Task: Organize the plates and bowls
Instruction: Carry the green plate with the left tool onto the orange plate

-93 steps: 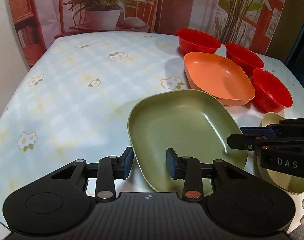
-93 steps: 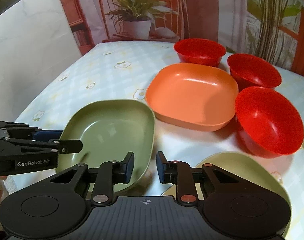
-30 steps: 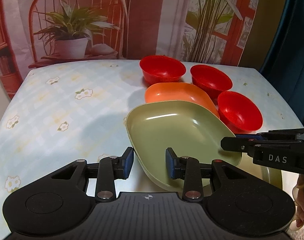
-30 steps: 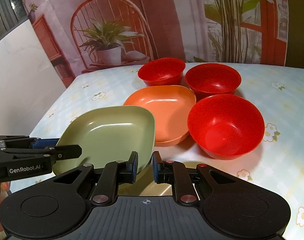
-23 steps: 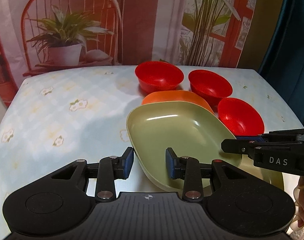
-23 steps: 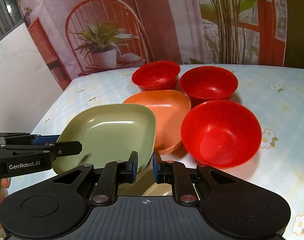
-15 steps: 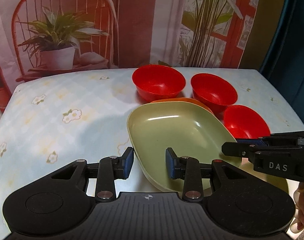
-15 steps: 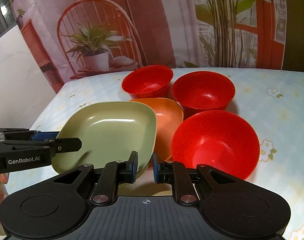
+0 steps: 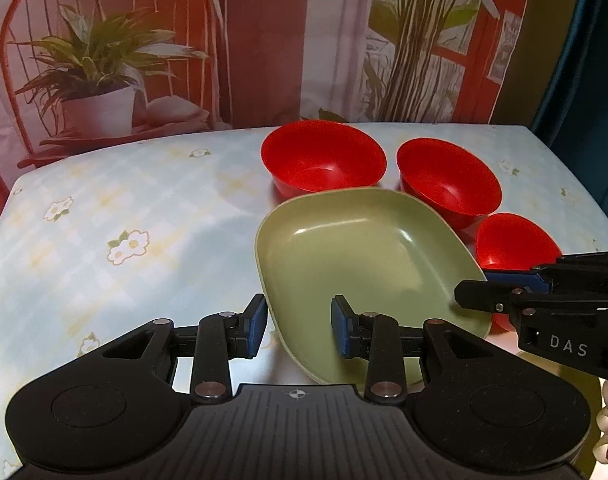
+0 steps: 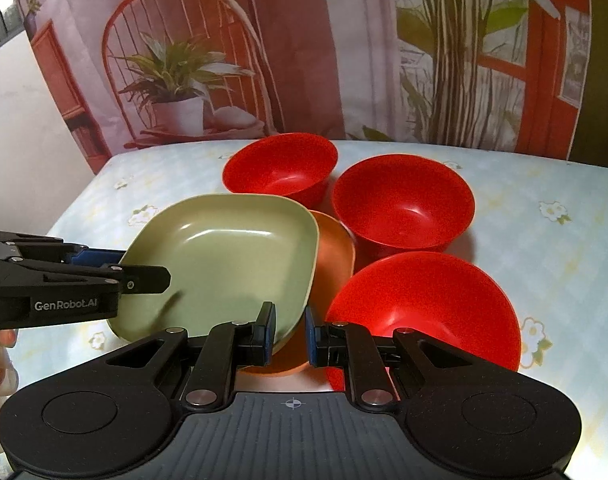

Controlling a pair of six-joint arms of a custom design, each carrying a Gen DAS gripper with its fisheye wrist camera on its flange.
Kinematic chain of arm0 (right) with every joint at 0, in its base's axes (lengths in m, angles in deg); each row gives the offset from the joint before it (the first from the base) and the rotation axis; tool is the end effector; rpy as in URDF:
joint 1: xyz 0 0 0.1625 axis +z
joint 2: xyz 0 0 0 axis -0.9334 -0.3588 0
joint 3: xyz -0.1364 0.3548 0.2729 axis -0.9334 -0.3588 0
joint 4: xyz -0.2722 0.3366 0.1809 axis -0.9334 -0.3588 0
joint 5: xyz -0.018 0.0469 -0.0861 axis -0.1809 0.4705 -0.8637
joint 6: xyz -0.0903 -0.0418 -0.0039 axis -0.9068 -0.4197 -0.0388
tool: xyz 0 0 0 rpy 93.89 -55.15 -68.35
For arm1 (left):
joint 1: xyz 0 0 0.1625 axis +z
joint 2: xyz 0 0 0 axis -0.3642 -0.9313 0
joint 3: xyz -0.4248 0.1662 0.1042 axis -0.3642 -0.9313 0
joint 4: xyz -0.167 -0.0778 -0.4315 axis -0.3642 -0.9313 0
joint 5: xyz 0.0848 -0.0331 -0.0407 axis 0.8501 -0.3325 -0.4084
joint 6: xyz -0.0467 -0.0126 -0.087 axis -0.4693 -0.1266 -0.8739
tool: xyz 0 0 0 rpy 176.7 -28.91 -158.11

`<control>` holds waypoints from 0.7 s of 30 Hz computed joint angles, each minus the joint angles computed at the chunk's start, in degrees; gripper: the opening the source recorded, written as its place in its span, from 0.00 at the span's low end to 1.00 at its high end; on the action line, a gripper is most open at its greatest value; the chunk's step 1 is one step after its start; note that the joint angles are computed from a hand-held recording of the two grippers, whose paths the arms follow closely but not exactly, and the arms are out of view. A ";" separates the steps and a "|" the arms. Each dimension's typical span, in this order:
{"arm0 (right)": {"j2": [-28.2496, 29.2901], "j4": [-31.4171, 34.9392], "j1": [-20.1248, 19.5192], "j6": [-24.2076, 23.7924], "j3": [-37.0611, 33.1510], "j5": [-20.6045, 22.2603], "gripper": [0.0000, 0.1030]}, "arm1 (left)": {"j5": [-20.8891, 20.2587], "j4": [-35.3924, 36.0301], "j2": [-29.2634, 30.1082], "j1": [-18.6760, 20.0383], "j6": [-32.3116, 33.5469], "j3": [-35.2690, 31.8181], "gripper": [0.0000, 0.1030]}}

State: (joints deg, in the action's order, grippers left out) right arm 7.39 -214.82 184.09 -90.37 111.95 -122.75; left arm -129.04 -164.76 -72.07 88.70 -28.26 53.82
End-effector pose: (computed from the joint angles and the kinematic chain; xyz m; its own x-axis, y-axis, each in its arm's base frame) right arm 0.2764 -0.4174 -0.0696 -0.8383 -0.0822 0.5390 -0.4187 0.7303 -0.5397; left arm 0.0113 -0.4637 0.2307 -0.6602 0.3962 -0.6381 0.6518 0.7243 -0.2248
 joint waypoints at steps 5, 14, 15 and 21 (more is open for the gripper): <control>0.36 0.48 0.12 -0.76 -0.61 -0.92 0.14 | 0.26 -0.97 0.88 0.02 1.15 -0.15 0.36; 0.24 0.67 0.46 -0.20 -0.24 -2.98 0.14 | 0.32 -0.75 2.53 -0.13 2.07 -0.42 0.36; 0.16 0.58 0.36 -0.04 -0.06 -3.09 0.14 | 0.33 -0.86 2.69 -0.15 2.14 -0.35 0.36; 0.47 0.36 0.11 -0.07 -0.09 -3.68 0.15 | -0.19 -1.32 3.12 0.36 1.87 -0.58 0.36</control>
